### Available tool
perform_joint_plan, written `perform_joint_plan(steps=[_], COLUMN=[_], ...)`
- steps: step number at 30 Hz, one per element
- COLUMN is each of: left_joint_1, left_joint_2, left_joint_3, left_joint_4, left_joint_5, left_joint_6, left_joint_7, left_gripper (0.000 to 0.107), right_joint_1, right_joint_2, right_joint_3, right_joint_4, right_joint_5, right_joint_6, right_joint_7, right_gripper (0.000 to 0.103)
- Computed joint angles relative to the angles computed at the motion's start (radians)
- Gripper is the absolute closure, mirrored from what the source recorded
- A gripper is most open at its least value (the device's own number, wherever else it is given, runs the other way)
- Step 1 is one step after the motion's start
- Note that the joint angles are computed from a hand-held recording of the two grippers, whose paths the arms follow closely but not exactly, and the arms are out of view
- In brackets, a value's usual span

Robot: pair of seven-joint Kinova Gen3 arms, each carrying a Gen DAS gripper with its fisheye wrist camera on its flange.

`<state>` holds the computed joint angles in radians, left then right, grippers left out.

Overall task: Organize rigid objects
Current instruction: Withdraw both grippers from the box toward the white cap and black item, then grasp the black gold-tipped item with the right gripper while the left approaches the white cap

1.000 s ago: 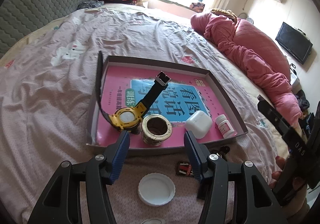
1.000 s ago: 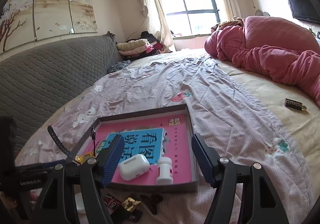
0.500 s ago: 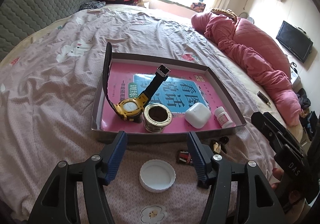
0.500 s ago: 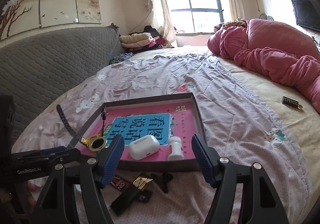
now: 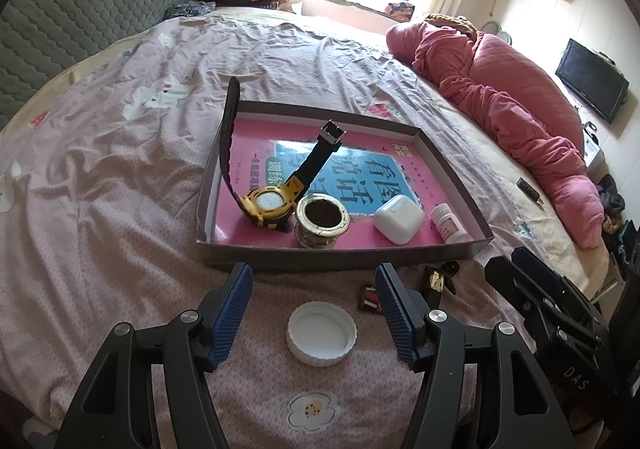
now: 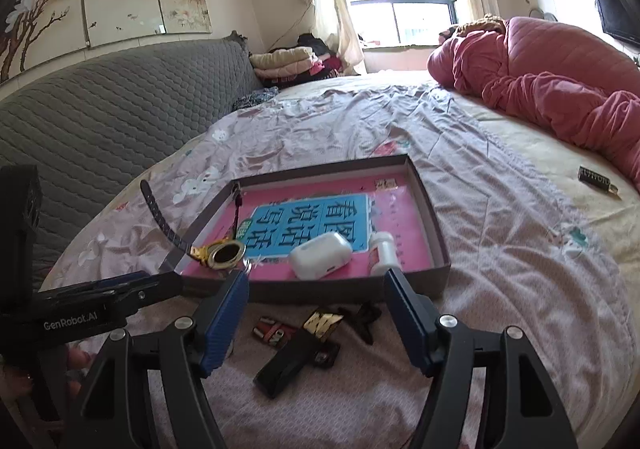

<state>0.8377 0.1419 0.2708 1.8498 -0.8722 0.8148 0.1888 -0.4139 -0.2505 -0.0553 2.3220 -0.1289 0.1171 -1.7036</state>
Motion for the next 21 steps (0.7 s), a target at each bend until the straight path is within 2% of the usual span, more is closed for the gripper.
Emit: perform_joint_plan(steps=[13,18,21], left_joint_1=[0.002,0.006,0.007], left_joint_2=[-0.001,0.004,0.006], left_joint_3=[0.009,0.010,0.010], left_joint_4=[0.000,-0.007,-0.009], left_joint_5=[0.059,0.088,0.107], left_joint_6=[0.013,0.022,0.020], left_joint_7=[-0.040,-0.066,-0.081], left_gripper=[0.042,0.042,0.042], right_joint_1=[0.066,0.035,0.050], right_joint_2=[-0.006,-0.001,0.002], right_joint_3=[-0.110,-0.080,-0.098], right_joint_4=[-0.011,-0.015,-0.020], right_joint_5=[0.029,0.010,0.017], right_joint_6=[0.074,0.097,0.114], right_joint_7=[-0.065,-0.061,-0.076], right_gripper=[0.034,0.034,0.034])
